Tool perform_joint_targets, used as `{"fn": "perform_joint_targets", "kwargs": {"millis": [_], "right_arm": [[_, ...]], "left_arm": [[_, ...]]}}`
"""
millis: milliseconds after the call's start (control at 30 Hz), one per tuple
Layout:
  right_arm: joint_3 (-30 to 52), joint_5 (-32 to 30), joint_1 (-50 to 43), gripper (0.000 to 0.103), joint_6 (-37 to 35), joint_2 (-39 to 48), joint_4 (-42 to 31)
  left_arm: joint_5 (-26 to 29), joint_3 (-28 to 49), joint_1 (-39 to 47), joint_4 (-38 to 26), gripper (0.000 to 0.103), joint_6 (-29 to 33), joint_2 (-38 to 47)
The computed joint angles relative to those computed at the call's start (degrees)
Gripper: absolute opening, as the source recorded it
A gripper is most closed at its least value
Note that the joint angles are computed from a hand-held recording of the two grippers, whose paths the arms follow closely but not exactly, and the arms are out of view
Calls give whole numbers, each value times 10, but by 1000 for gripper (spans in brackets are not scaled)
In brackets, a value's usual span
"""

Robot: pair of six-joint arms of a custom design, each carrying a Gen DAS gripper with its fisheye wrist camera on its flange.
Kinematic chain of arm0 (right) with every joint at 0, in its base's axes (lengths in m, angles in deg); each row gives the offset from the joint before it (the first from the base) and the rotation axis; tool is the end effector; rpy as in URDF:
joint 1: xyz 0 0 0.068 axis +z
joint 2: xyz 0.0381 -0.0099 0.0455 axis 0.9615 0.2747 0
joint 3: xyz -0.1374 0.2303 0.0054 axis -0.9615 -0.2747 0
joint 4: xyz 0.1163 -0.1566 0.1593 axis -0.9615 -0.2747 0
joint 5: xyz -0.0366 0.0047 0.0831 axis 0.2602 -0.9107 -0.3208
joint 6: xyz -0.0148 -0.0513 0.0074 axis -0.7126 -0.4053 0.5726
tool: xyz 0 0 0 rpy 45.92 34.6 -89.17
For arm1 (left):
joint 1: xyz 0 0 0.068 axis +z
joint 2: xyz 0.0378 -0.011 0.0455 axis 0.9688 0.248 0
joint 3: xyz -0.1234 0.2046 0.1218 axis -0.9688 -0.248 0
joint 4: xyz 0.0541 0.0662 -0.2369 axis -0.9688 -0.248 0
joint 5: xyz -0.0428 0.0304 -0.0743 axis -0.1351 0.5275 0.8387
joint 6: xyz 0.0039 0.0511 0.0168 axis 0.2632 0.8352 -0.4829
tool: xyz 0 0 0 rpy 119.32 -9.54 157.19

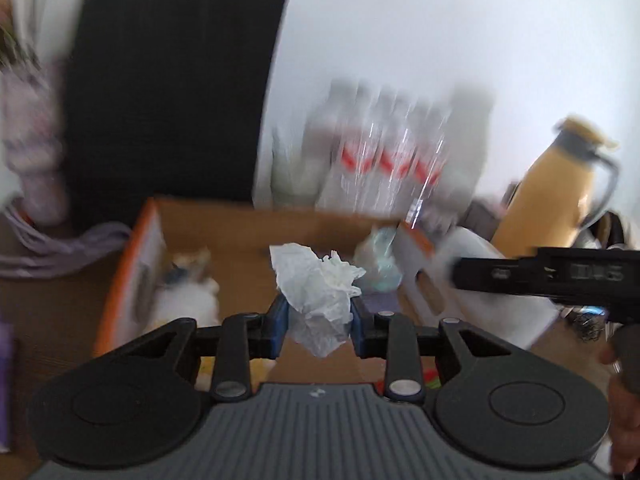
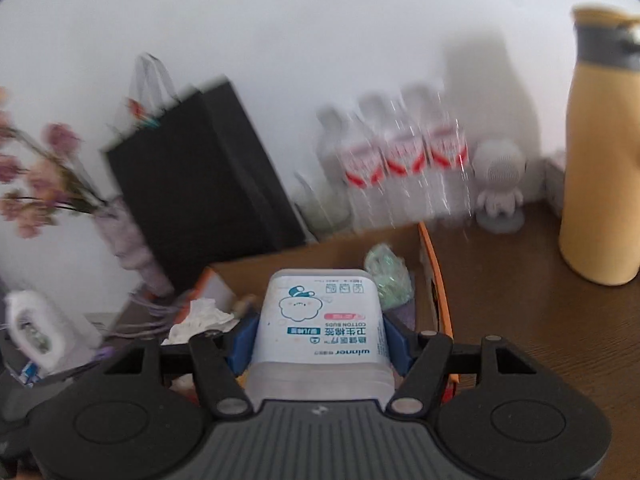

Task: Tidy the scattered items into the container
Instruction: 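Lift tissue and cotton-bud box and carry both over the cardboard box, then lower both items into the box and open both tools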

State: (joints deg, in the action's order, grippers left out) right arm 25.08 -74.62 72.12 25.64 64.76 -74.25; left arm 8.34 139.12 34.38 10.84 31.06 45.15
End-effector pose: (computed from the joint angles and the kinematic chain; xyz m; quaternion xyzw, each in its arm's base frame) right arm 0.2356 0.0053 0.2838 -0.0228 0.9022 0.1833 0.3898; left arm 0.2066 -0.1657 0.2551 0.0108 0.9039 -0.1137 0.4122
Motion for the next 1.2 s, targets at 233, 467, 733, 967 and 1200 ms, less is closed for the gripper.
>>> {"fn": "perform_joint_targets", "kwargs": {"millis": [233,467,733,967,1200], "right_arm": [[99,201,104,64,4,216,-12],[126,216,107,73,-15,237,-81],[161,143,76,78,-6,238,-173],[172,135,76,82,15,186,-199],[-121,164,87,93,8,-139,107]], "left_arm": [[77,52,21,-8,50,30,143],[102,8,40,10,70,43,100],[73,27,35,-49,82,31,64],[-45,37,-12,-140,100,27,-15],[-304,-66,-133,-105,103,-43,-140]]}}
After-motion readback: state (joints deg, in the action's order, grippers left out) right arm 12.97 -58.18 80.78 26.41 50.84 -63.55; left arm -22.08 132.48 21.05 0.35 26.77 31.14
